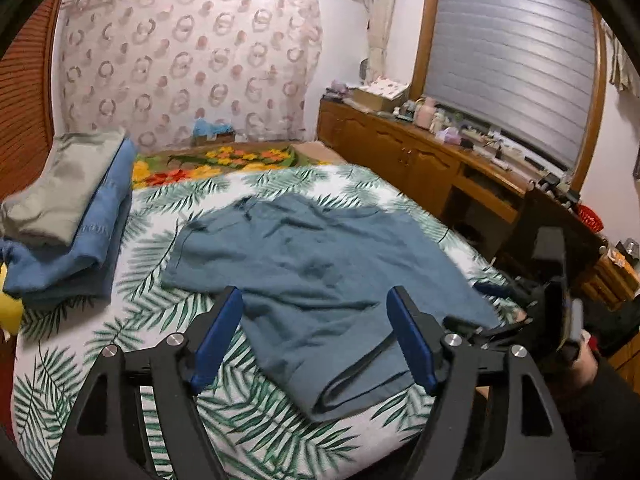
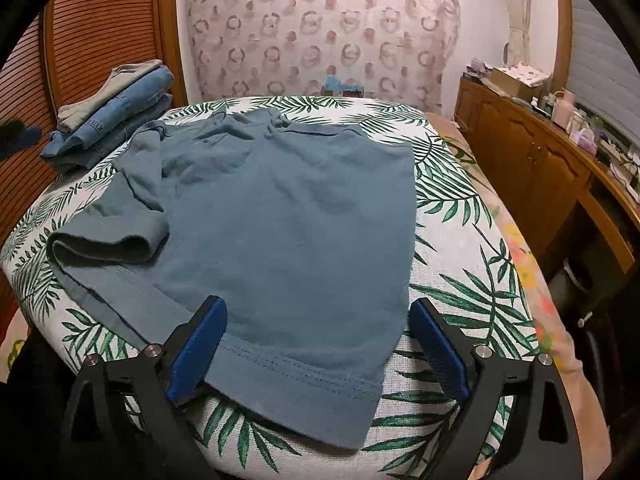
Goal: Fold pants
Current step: 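Grasp the shorts' leg hem with the right tool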
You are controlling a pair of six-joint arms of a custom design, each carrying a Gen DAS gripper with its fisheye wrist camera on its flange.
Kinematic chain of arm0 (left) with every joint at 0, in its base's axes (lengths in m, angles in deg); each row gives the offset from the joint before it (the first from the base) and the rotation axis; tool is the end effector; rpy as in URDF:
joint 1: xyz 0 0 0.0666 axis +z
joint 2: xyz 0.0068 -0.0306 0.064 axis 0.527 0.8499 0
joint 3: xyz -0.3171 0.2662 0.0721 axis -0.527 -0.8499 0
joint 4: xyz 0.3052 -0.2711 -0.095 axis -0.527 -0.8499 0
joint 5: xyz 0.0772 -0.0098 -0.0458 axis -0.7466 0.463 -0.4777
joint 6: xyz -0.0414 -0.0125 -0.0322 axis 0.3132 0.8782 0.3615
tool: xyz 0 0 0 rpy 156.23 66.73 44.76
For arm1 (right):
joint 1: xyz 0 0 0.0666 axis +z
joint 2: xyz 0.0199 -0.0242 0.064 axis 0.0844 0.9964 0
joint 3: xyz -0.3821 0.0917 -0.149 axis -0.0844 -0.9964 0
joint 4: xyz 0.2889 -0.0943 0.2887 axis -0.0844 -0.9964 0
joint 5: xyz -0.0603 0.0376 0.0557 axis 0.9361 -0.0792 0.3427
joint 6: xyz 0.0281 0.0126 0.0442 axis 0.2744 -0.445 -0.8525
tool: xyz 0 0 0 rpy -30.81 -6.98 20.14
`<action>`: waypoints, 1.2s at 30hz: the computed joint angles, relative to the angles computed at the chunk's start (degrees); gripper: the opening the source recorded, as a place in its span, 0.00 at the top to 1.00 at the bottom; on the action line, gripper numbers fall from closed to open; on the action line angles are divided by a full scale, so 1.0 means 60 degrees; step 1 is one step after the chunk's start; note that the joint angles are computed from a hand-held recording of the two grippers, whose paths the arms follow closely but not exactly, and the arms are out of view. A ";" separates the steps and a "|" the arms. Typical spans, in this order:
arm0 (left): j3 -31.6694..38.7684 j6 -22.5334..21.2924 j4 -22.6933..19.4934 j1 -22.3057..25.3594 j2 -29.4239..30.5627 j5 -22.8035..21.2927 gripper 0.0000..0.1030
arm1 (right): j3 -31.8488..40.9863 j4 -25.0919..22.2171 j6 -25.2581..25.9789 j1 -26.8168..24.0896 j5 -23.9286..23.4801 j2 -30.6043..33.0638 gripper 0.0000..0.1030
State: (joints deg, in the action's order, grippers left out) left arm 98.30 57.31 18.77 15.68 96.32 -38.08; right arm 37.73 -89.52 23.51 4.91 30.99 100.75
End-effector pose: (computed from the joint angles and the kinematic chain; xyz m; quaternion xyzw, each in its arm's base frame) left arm 0.5946 -0.1896 0.3799 0.3088 0.8328 -0.2324 0.3962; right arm 0.4200 -0.0038 0.3334 0.0530 0.9127 -0.0347 0.4036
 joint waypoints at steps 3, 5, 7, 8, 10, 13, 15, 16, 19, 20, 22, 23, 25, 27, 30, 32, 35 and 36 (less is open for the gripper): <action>-0.0035 0.0074 -0.0071 0.0034 0.0177 -0.0280 0.27 | 0.0009 -0.0012 0.0138 0.0070 -0.0088 -0.0079 0.21; -0.0088 0.0055 -0.0026 0.0031 0.0238 -0.0441 0.27 | 0.0060 -0.0028 0.0193 0.0141 -0.0145 -0.0104 0.30; -0.0181 0.0049 0.0125 0.0013 0.0268 -0.0632 0.27 | 0.0133 -0.0040 0.0179 0.0206 -0.0239 -0.0119 0.32; -0.0266 0.0077 0.0237 0.0015 0.0273 -0.0766 0.27 | 0.0179 -0.0044 0.0180 0.0243 -0.0307 -0.0116 0.33; -0.0325 0.0071 0.0279 0.0001 0.0302 -0.0873 0.27 | 0.0266 -0.0045 0.0203 0.0308 -0.0423 -0.0094 0.37; -0.0316 0.0018 0.0160 0.0014 0.0392 -0.0915 0.27 | 0.0463 -0.0059 0.0250 0.0423 -0.0591 -0.0015 0.41; -0.0277 0.0011 0.0067 0.0031 0.0470 -0.0935 0.27 | 0.0578 -0.0038 0.0277 0.0483 -0.0691 0.0071 0.41; -0.0250 -0.0008 0.0010 0.0048 0.0510 -0.0938 0.27 | 0.0673 -0.0042 0.0311 0.0481 -0.0819 0.0156 0.41; -0.0202 -0.0117 -0.0208 0.0049 0.0616 -0.1014 0.27 | 0.0878 -0.0078 0.0335 0.0590 -0.1036 0.0357 0.44; -0.0210 -0.0153 -0.0232 0.0051 0.0634 -0.1029 0.27 | 0.0922 -0.0074 0.0376 0.0643 -0.1034 0.0404 0.44; -0.0245 -0.0218 -0.0296 0.0039 0.0651 -0.1071 0.27 | 0.0957 -0.0023 0.0560 0.0788 -0.0826 0.0441 0.44; -0.0245 -0.0231 -0.0327 0.0029 0.0651 -0.1095 0.27 | 0.0949 -0.0009 0.0644 0.0840 -0.0659 0.0417 0.44; -0.0270 -0.0253 -0.0335 0.0027 0.0651 -0.1076 0.27 | 0.0918 -0.0001 0.0714 0.0847 -0.0604 0.0345 0.44; -0.0251 -0.0268 -0.0416 0.0019 0.0693 -0.1081 0.27 | 0.0936 -0.0059 0.0704 0.0774 -0.0862 0.0356 0.44; -0.0207 -0.0244 -0.0546 0.0031 0.0790 -0.1054 0.27 | 0.0996 -0.0115 0.0792 0.0763 -0.0921 0.0508 0.44; -0.0289 -0.0273 -0.0417 0.0045 0.0763 -0.1014 0.27 | 0.1151 -0.0250 0.0808 0.0748 -0.1098 0.0696 0.47; -0.0307 -0.0294 -0.0413 0.0057 0.0747 -0.0989 0.27 | 0.1352 -0.0426 0.0856 0.0748 -0.1245 0.1001 0.52; -0.0321 -0.0294 -0.0408 0.0060 0.0733 -0.0970 0.26 | 0.1489 -0.0507 0.0859 0.0779 -0.1254 0.1145 0.53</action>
State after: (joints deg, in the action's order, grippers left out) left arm 96.37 55.55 16.31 16.04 100.71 -43.90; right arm 46.66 -92.56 28.66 9.58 23.47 107.62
